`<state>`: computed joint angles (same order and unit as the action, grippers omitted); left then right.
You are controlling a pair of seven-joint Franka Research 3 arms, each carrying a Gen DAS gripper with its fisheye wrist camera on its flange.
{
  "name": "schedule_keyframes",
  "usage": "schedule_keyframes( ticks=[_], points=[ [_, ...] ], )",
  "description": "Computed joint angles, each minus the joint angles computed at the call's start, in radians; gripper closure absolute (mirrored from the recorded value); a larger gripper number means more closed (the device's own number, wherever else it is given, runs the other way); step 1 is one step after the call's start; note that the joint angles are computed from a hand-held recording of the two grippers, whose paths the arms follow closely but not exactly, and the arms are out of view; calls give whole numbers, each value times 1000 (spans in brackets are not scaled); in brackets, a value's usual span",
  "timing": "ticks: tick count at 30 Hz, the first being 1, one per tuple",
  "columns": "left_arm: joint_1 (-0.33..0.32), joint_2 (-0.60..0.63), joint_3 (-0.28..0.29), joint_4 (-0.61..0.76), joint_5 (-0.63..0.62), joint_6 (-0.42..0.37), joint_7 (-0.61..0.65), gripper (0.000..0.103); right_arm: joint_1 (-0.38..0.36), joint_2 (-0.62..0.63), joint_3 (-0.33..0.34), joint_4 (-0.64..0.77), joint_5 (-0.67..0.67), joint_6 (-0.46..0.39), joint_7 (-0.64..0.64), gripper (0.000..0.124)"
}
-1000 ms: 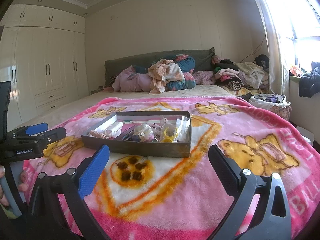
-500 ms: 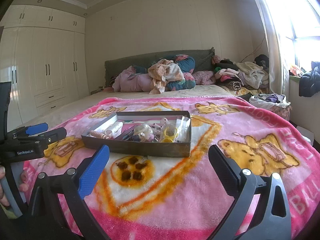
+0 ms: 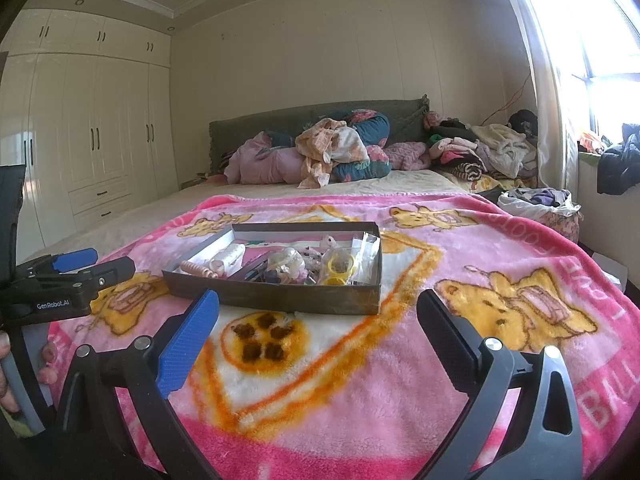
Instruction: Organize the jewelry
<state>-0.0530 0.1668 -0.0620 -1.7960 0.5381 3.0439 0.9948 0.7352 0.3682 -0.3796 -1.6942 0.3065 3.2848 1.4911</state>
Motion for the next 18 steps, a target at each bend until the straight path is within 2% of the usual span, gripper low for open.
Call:
schedule_keyframes(
  ticks=[2, 8, 11, 13, 15, 17, 18],
  points=[
    [-26, 3, 30, 6, 65, -9, -56, 11, 7, -3, -8, -9, 4, 6, -2, 27],
    [-25, 7, 31, 7, 101, -8, -96, 11, 21, -1, -24, -9, 20, 1, -4, 27],
    [-11, 18, 19, 17, 74, -19, -92, 11, 27, 8, -45, 4, 23, -17, 18, 27],
    [-10, 35, 22, 48, 63, -70, -92, 11, 39, 27, -82, 30, 44, -48, 32, 27],
    [17, 81, 3, 115, -8, -159, -39, 11, 75, 77, -185, 88, -6, -121, 132, 27],
    [37, 132, 1, 194, -14, -242, -49, 11, 72, 151, -258, 185, 17, -229, 199, 27],
    [32, 183, 28, 270, -47, -313, -28, 11, 44, 209, -295, 264, -22, -316, 294, 27]
  ],
)
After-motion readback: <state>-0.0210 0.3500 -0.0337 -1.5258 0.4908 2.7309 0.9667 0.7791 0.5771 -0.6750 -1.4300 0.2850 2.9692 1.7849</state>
